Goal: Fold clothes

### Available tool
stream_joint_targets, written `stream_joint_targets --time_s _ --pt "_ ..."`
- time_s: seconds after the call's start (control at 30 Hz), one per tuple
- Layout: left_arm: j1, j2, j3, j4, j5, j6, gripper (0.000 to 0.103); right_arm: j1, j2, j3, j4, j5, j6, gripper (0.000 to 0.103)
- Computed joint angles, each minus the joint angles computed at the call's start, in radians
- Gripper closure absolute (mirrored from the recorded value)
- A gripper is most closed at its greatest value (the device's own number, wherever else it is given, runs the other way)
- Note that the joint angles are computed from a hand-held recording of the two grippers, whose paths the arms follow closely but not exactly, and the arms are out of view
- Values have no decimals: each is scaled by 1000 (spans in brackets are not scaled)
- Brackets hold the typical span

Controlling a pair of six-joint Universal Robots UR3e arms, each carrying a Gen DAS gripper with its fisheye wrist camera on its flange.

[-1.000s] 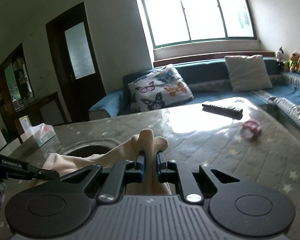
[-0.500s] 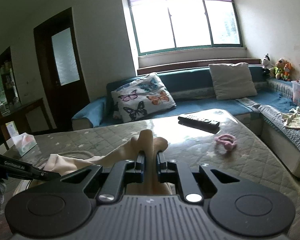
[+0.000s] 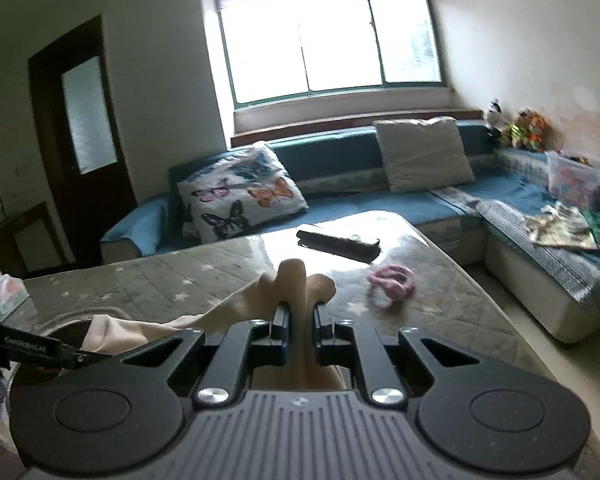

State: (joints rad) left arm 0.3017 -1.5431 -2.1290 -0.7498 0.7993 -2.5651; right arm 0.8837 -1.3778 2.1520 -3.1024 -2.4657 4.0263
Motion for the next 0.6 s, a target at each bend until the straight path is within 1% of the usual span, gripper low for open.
stream_joint_targets --time_s 0.03,0.1,0.17,0.2,0.23,0.37,0.4,0.47,0.53,0.6 --pt "-12 -9 -1 19 17 -9 81 -13 -12 17 15 14 16 92" --pt "-28 -19 -14 72 57 -29 82 -37 -26 47 40 40 46 90" --pt "-27 -25 -23 108 75 -30 77 -50 -28 71 55 45 71 87" --pt "-24 -28 -24 118 81 -32 71 -56 -29 84 53 49 78 87" --pt "-23 -31 -24 131 86 -38 66 -62 -30 97 42 55 82 87" --pt "-29 -49 -11 166 99 -66 62 -79 -7 111 -11 71 57 87" --pt "-32 -53 -9 173 101 -71 59 -87 0 112 -33 84 42 86" --pt "-42 -64 -9 194 105 -79 57 -101 16 103 -60 116 13 81" --pt "-56 -81 3 203 114 -89 48 -126 42 89 -90 161 -30 74" --pt "-72 -102 16 219 122 -97 47 -151 72 72 -109 200 -60 72"
